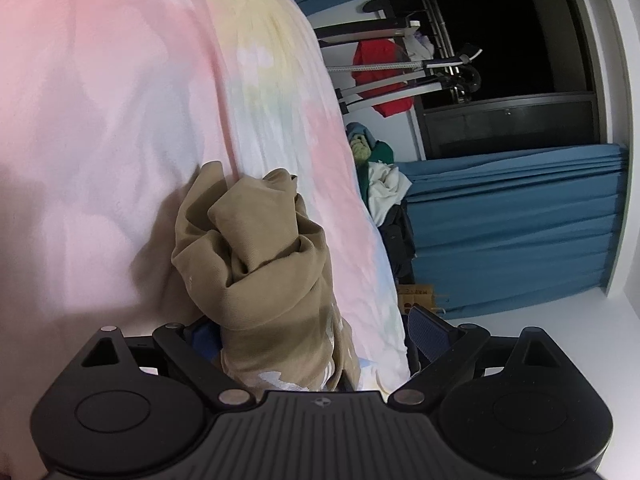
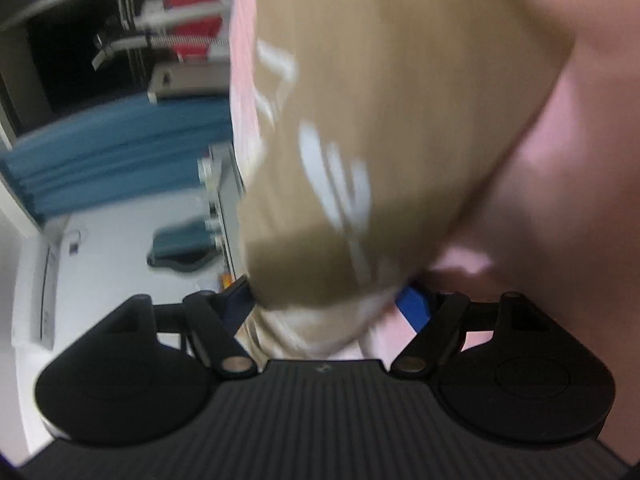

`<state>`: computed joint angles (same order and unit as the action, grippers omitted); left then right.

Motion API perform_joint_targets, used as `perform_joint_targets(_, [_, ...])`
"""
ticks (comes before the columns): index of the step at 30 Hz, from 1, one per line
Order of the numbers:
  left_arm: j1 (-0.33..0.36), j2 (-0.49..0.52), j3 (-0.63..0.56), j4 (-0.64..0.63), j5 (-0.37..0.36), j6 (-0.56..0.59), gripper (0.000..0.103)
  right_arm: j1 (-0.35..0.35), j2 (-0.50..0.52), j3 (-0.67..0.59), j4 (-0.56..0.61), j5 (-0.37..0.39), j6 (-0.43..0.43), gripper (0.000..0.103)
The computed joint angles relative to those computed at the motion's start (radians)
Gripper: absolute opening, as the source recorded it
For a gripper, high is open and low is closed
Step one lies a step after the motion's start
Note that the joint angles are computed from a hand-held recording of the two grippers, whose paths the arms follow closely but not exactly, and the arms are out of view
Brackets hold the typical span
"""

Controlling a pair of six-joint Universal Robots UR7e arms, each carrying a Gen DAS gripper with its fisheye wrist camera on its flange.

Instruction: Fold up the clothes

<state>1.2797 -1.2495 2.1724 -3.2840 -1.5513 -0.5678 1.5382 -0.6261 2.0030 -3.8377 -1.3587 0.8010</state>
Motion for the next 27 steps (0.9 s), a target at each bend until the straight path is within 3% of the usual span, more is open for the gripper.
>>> perform_joint_targets(7, [-0.008, -0.003, 0.020, 0.078, 0.053, -0.048, 0.094, 0.023, -0.006, 0.024, -0.102, -0.143, 0.050, 0.077])
perform_joint_targets(13, [0.013, 0.032, 0.002, 0.088, 0.048, -0.086, 0.089, 0.060, -0.004, 0.032, -0.161, -0.291, -0.024, 0.076])
perform_joint_targets(16, [0.022, 0.048, -0.006, 0.049, 0.048, -0.090, 0.087, 0.051, 0.000, 0.031, -0.175, -0.295, -0.037, 0.075])
perform_joint_targets(19, [0.023, 0.069, -0.032, 0.044, 0.055, -0.083, 0.082, 0.054, 0.001, 0.026, -0.167, -0.312, -0.062, 0.066])
perform_joint_targets(27, [-0.004, 0.041, -0.036, 0.123, 0.141, -0.035, 0.053, 0.070, -0.021, 0.030, -0.130, -0.348, -0.144, 0.047])
